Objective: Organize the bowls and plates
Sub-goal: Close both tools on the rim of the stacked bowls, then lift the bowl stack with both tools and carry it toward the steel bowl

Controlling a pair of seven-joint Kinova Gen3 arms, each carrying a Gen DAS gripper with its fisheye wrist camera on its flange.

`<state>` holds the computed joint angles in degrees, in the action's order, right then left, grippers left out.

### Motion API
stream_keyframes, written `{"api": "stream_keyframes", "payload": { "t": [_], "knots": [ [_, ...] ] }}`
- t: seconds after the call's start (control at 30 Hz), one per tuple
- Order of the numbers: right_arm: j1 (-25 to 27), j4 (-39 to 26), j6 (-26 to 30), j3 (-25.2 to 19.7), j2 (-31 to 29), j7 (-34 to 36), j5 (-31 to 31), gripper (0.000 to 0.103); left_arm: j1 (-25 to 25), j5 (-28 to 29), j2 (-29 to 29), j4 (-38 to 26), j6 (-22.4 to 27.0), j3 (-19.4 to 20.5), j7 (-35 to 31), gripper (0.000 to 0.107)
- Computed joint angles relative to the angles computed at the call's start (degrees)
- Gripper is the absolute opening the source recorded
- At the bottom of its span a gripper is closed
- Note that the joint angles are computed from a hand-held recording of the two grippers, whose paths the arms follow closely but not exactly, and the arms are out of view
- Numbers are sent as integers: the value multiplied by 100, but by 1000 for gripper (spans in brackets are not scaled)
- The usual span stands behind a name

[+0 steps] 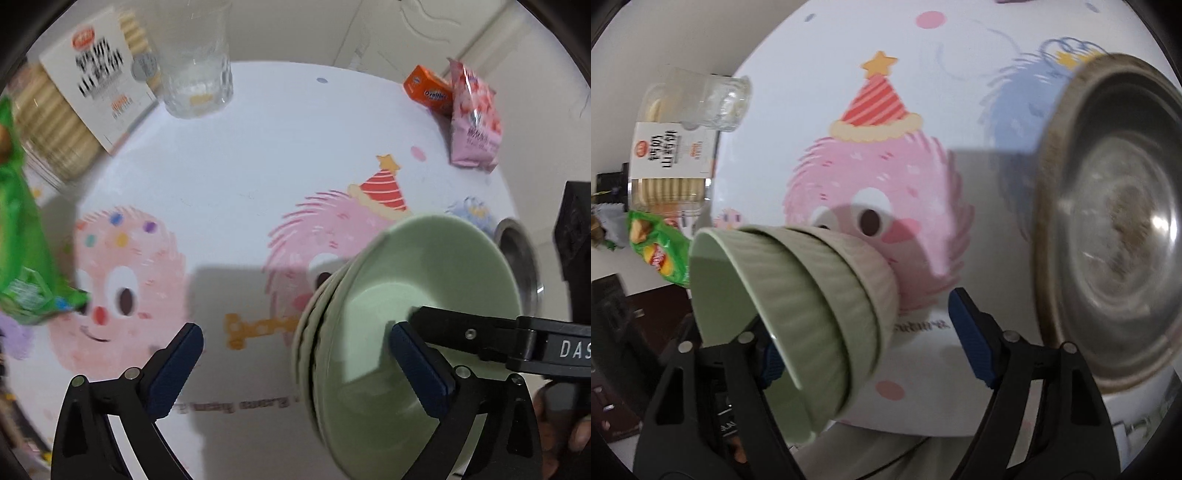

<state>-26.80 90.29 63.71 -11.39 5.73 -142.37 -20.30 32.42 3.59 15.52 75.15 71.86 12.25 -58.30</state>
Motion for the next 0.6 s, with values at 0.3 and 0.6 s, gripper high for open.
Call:
{"api": "stream_keyframes", "payload": {
  "t": [0.3,0.6],
  "knots": [
    [253,246,-401,42,-47,988,-591,43,-9,150,12,-100,-354,115,-306,55],
    [125,-355,294,14,130,976,-54,27,-315,592,105,-322,-6,52,-627,29]
  ]
}}
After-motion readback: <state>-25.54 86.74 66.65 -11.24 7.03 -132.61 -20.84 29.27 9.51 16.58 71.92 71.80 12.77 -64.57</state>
